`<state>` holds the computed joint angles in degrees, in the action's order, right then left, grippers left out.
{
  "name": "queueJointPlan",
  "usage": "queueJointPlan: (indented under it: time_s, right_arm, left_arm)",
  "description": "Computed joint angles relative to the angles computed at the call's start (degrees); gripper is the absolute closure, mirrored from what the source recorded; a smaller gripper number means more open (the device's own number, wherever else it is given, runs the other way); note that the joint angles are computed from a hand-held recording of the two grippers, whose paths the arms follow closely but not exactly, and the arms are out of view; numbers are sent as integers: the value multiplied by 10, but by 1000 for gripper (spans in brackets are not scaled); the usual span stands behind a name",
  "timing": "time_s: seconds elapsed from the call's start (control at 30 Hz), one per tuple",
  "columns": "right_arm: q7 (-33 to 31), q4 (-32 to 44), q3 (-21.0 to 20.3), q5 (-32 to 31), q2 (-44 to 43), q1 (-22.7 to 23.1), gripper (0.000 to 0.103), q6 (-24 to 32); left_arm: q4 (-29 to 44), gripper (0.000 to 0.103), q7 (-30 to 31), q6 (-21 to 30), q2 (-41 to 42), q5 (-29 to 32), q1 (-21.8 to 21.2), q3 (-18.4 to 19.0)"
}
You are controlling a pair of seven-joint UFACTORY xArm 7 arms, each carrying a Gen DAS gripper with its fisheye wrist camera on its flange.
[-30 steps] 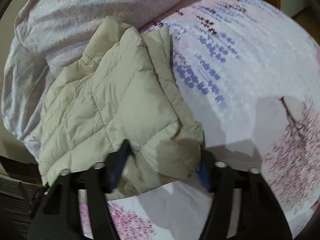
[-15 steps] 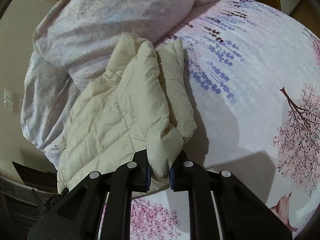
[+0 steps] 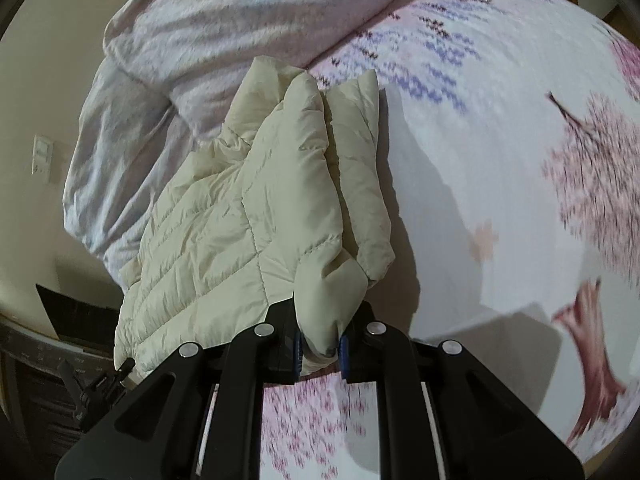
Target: Fold large clothes
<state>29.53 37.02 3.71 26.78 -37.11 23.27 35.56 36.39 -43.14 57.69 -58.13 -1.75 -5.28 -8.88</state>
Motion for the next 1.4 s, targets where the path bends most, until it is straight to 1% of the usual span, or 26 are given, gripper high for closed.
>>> queueJointPlan:
  time_s: [0.27,0.43,0.5,0.53,0.6,0.63,0.67,0.7,0.77,0.87,0.97,1.03,1.07,1.1,1.13,1.2,1.27,1.37,1.4]
  right_arm:
    - [16,-36,13,-4,-51,14,90,17]
    - [19,-41,18,-21,-63,14,89,37]
    - [20,-30,25,-39,-58,8,86,49]
    - [23,-18,33,-57,-53,-1,86,62]
    - [26,-2,44,-85,-48,-14,75,78]
    - [34,12,54,-109,-44,-29,71,92]
    - [40,18,60,-124,-44,-37,64,98]
    - [43,21,62,-133,-45,-42,61,99]
    - [46,35,64,-147,-38,-49,61,101]
    - [47,56,73,-174,-26,-58,61,100]
    - [64,86,98,-222,-9,-81,61,110]
    - [91,116,124,-268,11,-106,54,138]
    - [102,120,132,-288,11,-113,46,142]
    - [108,123,135,-303,10,-117,42,143]
    - [114,127,138,-317,11,-120,41,147]
    - [118,128,127,-316,13,-113,41,137]
    - [108,124,110,-299,17,-96,41,109]
    - [89,131,101,-278,35,-75,42,81]
    - [84,134,100,-273,41,-69,44,75]
  left_arm:
    - [-26,90,-2,56,-73,-1,-3,2]
    - [-42,88,0,72,-97,-9,-4,3]
    - [-45,87,-3,75,-99,-11,-2,2]
    - [-45,85,-4,77,-98,-11,-1,1]
    - [-44,79,-7,81,-96,-11,2,0]
    - [-43,76,-10,84,-96,-10,5,0]
    - [-43,74,-12,86,-96,-10,6,0]
    - [-43,71,-13,87,-96,-10,7,1]
    - [-41,61,-16,94,-95,-7,11,1]
    - [-36,52,-19,99,-91,-3,17,2]
    - [-25,43,-19,105,-86,8,25,2]
    - [-17,40,-16,108,-81,15,29,3]
    - [-15,39,-16,110,-79,16,31,2]
    - [-11,38,-15,111,-77,19,33,2]
    - [-9,37,-14,112,-75,21,34,3]
    - [-2,36,-12,113,-68,27,38,2]
    - [4,36,-8,112,-60,32,41,3]
    - [16,36,-2,109,-43,40,45,4]
    - [21,36,2,106,-36,43,46,5]
